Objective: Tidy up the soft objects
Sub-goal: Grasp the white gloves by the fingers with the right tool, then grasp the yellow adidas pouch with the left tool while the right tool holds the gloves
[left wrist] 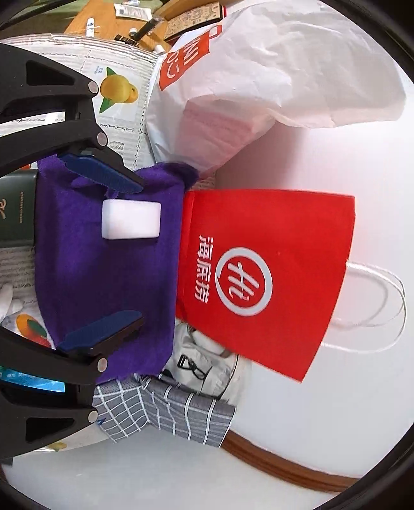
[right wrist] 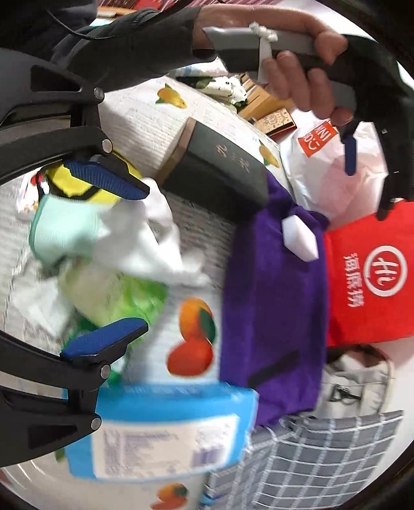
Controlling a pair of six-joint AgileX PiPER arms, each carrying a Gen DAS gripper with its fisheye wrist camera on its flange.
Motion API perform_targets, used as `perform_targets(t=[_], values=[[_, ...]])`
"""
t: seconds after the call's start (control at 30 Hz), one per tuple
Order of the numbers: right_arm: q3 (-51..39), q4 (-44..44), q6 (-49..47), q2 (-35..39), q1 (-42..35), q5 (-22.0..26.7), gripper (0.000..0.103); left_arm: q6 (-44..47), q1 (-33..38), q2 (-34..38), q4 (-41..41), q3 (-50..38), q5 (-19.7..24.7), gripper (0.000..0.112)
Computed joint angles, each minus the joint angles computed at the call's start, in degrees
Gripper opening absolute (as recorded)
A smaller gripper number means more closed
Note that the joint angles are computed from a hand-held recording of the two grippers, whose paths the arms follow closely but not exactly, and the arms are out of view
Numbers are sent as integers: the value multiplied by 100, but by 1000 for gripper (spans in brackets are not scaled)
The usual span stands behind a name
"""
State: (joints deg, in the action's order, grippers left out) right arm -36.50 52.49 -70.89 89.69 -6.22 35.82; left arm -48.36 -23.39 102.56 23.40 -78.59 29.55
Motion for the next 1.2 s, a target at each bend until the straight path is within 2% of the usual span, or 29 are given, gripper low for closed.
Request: perform_targets(t=[0.07,0.13,0.17,0.2,0.27,0.37,0.5,0.6,0.77,0.83,1.0,1.1,1.2], values=[[1,-198,334,64,256,-136,76,-46,-64,-83,79,40,18,75],[219,275,-165,-48,372,-345,74,-127,-139,-149,219,64,44,75],[300,454,-338,-106,426,-473,60,-177,-180,-186,311,84,42,75],[369,419,-281,-196,546,-651,36,-236,-223,-217,402,98,52,75],[315,221,-131,-255,562,-583,17,-257,-278,-247,474,83,99,75],[316,192,-184,-630,164,-129,17,-248,-348,-305,516,89,134,75],[217,201,-330,-1268,-782,972,17,-215,-364,-417,462,167,83,75],[164,16,-415,-1778,-1437,1588,17,-187,-377,-467,437,205,61,75],[183,-280,-690,-2238,-2422,2169,17,-220,-482,-510,521,220,92,75],[242,-412,-814,-2342,-2731,2259,17,-299,-565,-515,642,203,151,75],[438,-617,-1407,-2349,-3818,2697,17,-519,-908,-526,1000,96,504,75],[544,-787,-1744,-2475,-4326,2815,17,-1056,-1279,-786,1670,320,665,75],[657,-891,-2266,-2545,-4941,2910,17,-1163,-1567,-1089,1699,683,685,75]])
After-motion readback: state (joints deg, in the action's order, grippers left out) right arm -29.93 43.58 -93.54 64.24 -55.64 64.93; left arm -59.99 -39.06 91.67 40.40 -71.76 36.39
